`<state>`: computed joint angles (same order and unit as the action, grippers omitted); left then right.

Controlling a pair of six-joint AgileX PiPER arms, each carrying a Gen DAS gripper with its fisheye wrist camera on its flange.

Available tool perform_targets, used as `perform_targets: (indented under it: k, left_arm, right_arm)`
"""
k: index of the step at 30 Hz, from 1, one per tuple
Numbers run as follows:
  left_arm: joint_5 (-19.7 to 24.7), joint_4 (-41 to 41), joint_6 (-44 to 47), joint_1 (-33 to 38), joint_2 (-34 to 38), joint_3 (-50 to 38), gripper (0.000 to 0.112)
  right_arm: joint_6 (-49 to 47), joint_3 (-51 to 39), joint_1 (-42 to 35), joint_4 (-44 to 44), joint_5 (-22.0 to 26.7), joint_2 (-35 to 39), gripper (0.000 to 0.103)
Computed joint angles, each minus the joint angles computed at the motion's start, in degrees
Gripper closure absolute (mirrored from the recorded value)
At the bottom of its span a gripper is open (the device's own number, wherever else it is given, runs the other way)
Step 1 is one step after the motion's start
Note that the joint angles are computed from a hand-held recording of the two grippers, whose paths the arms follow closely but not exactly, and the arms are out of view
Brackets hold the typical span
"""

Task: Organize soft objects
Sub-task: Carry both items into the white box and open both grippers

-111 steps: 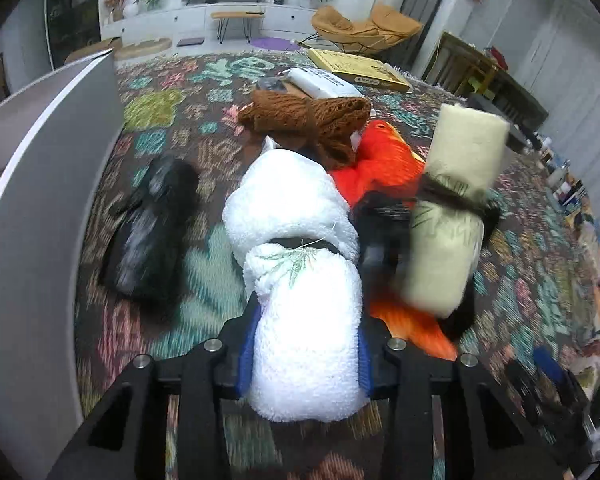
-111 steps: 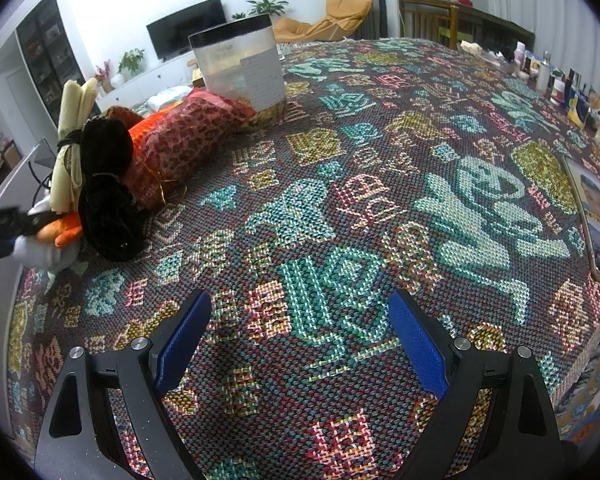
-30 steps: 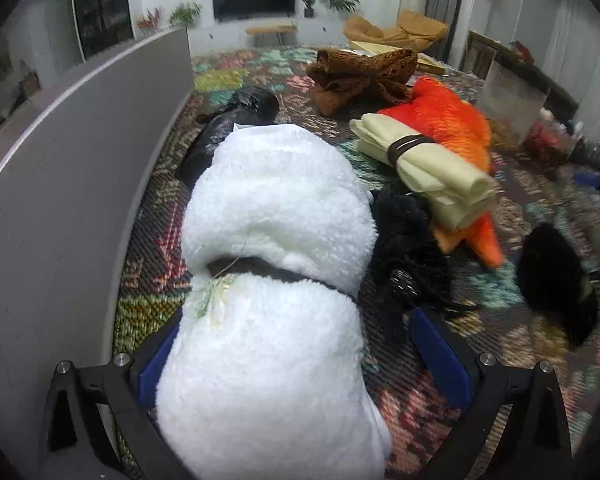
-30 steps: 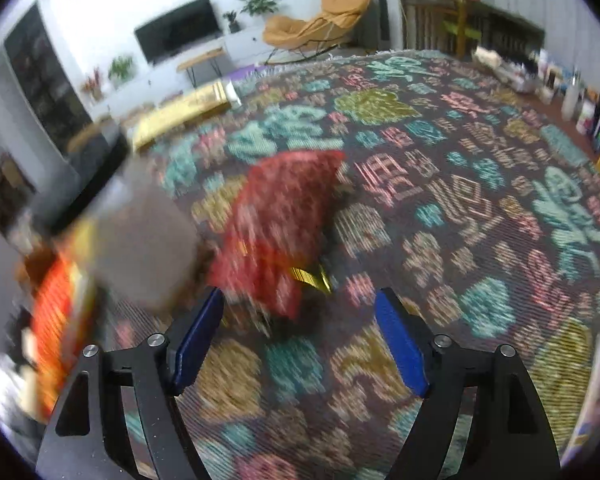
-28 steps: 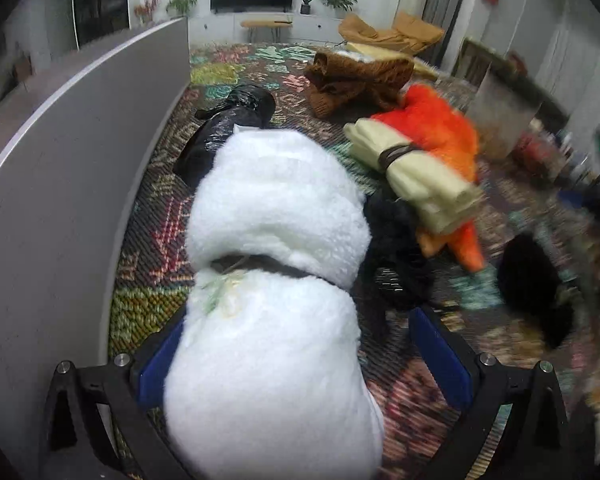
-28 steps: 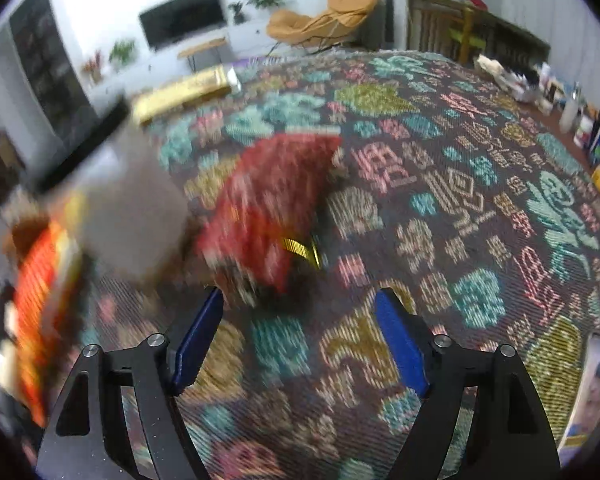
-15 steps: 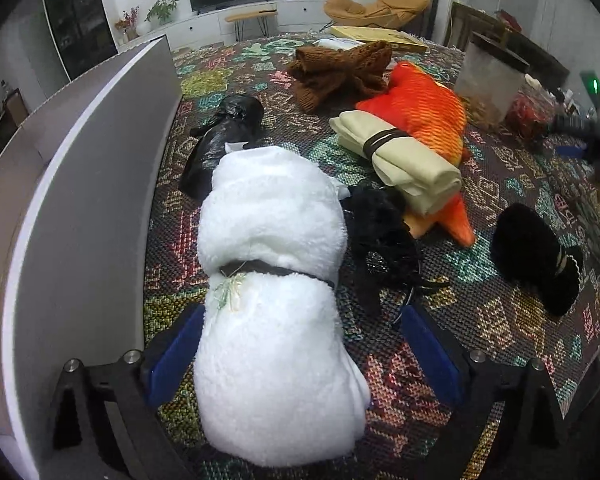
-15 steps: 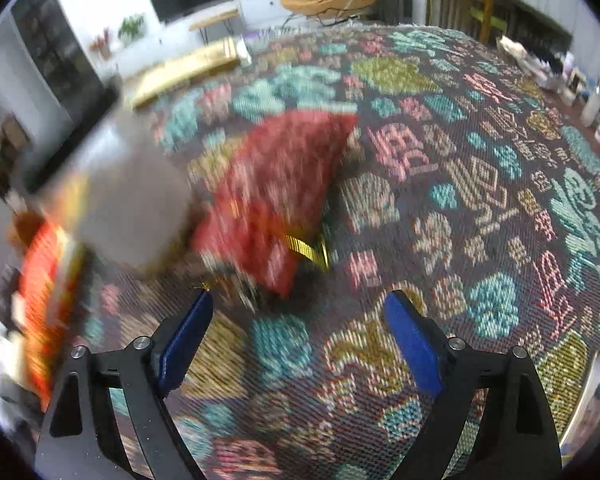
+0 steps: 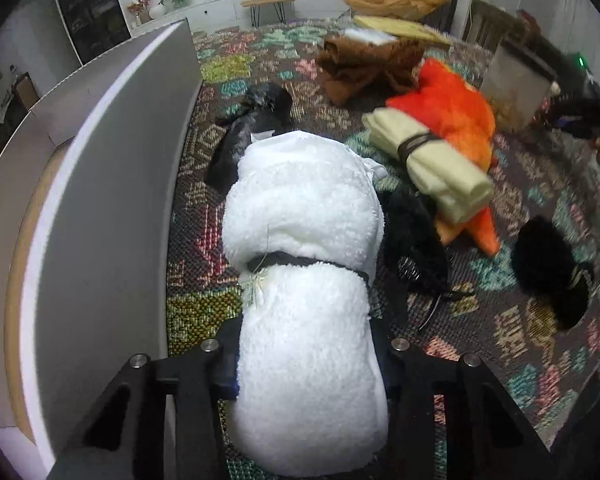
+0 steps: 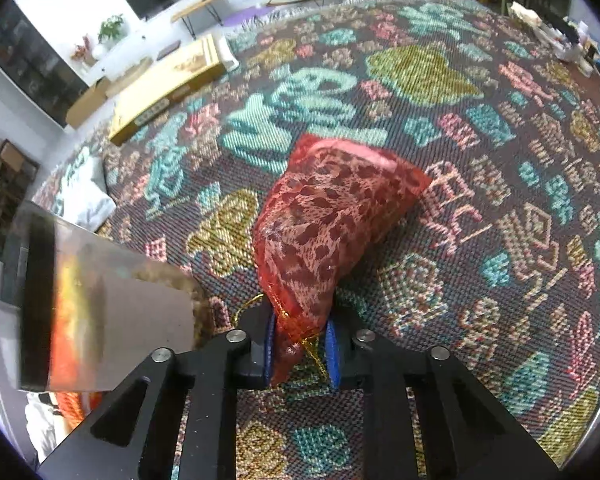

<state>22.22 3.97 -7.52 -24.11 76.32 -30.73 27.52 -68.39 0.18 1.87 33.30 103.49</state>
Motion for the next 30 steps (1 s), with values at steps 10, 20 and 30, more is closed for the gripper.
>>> perform_targets:
  k: [10,20,30]
  left_arm:
    - [13.6,-30.2,29.0,14.7,-10.3,-5.8,0.071]
    - [34.3,-40.3,53.3,50.4,-14.8,-14.6,0.071]
    - [33.2,-41.0,68.2,76.4,-8.9,-16.8,0.055]
  right_arm:
    - [9.0,-5.4,8.8,-19.4,8.9,-10.2,0.084]
    - [7.6,-18.5,31.2,-12.6,9.6,-9.2,0.084]
    - [0.0,-52.4,49.1,8.8,9.9,16.4,0.056]
